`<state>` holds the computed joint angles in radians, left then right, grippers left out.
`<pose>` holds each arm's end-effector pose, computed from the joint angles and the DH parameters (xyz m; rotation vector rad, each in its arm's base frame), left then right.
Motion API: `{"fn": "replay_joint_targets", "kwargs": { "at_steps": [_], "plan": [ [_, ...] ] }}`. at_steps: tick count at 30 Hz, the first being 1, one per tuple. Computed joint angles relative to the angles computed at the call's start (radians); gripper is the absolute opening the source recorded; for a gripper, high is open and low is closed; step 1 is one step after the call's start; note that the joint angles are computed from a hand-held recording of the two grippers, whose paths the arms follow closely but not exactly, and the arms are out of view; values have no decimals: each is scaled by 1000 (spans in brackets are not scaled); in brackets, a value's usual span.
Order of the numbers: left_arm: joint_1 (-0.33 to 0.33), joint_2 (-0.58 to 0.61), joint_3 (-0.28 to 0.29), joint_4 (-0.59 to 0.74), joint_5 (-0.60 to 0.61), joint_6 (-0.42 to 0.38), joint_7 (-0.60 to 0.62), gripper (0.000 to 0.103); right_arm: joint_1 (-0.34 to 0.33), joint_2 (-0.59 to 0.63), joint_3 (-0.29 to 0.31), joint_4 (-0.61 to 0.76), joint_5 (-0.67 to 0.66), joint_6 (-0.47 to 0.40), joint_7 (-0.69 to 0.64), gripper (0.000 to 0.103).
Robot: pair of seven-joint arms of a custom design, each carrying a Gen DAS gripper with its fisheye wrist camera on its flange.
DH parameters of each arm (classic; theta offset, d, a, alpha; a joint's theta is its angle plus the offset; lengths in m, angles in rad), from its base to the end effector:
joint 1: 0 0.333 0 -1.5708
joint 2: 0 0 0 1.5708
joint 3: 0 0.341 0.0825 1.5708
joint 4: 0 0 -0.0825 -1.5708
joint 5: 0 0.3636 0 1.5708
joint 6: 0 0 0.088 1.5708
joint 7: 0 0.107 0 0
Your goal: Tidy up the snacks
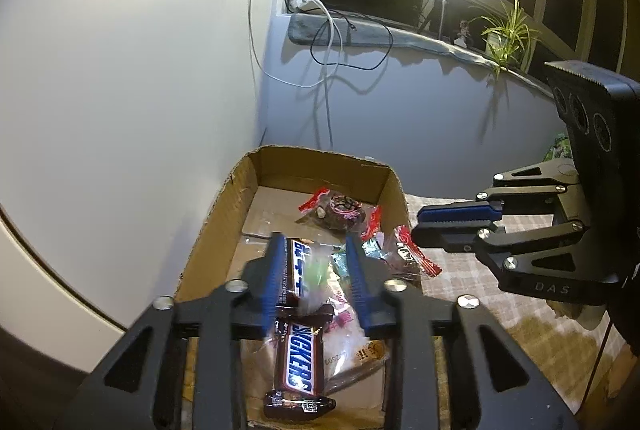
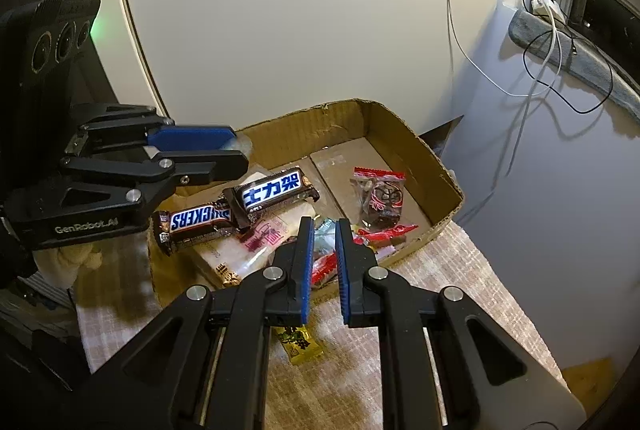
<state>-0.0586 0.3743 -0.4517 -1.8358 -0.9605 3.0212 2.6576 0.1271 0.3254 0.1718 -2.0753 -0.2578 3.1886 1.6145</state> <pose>0.6198 -0.2345 0.4456 -1.2160 2.2573 -1.2107 0.5969 0.1987 0.4060 -2.0935 1.2617 -0.6338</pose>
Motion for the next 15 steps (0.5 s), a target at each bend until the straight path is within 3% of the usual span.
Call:
{"fn": "replay_joint_targets", "kwargs": {
  "at_steps": [2,3,4,5,10,15],
  "plan": [
    [-5,-1,5,-3,8,7,-9,44,-6,-2,1,-12,4,14,3,34],
    [-2,-1,2,-4,5,14,-7,51,3,-5,-12,-19,1,24,10,55],
    [8,-2,-11,-6,-8,20,8,51,21,-9,-37,-29,-5,40,21,67],
    [7,-2,-10,-6,-6,22,6,51,43,-15,-65,-44,-13,59,32,69],
    [18,-6,-23,-10,-20,30,19,52,24,-38,-65,-87,-39,79,53,78],
    [28,-19,-38,-28,-55,40,51,57,-32,-54,-21,-123,-65,82,56,78]
  ]
}}
